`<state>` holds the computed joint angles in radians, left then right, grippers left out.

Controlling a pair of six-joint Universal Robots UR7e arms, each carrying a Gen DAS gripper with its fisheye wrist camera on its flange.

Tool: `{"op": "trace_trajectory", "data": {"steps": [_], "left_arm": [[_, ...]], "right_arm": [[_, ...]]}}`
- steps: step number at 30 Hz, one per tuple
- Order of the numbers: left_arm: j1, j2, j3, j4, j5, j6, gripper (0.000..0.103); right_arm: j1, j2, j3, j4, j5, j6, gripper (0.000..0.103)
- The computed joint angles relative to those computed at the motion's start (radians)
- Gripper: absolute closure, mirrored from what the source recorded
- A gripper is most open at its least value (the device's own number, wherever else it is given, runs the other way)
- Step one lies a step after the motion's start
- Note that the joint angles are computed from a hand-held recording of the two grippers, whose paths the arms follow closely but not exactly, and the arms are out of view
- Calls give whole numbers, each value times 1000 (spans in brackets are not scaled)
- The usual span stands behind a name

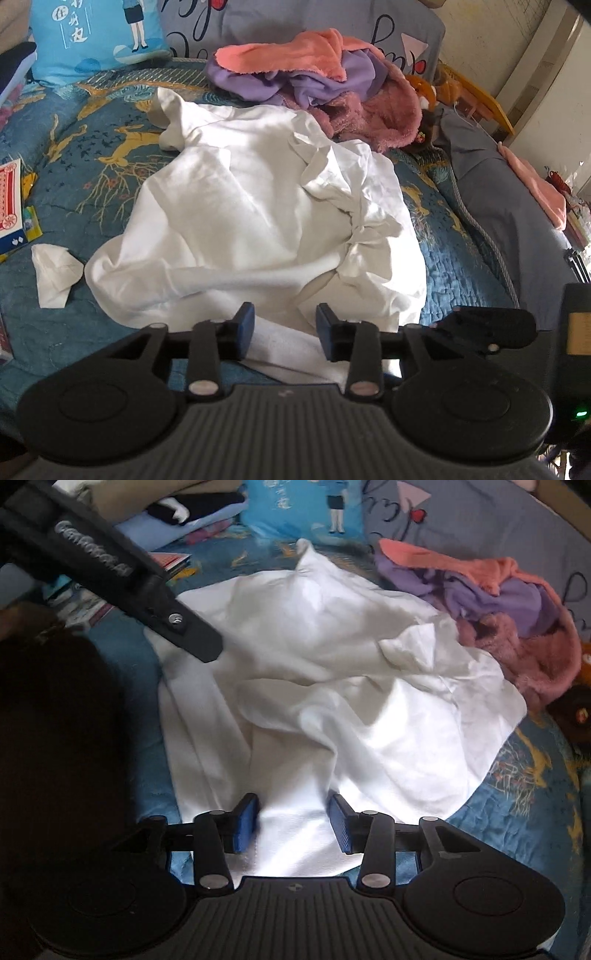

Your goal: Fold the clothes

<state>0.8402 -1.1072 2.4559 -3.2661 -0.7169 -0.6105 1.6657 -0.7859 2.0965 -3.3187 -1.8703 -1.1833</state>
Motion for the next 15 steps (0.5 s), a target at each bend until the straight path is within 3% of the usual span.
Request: {"op": "trace_trajectory", "data": {"steps": [1,5,8,11,15], "left_arm": [[0,0,0,-2,0,1,63],[2,2,1,-9,-2,5,63],[3,3,2,-14,-3,9,63],[4,4,3,-19,-4,12,63],[4,5,3,-27,-7,15,63]], "right_arm": [[-3,-7,-6,19,8,32,93],[-28,-90,-40,223,87,240,94],[-53,-160,-44,336,157,306,94],[-73,-224,-50,451,219,301,94],[-74,-261,-65,568,204,191,94]]}}
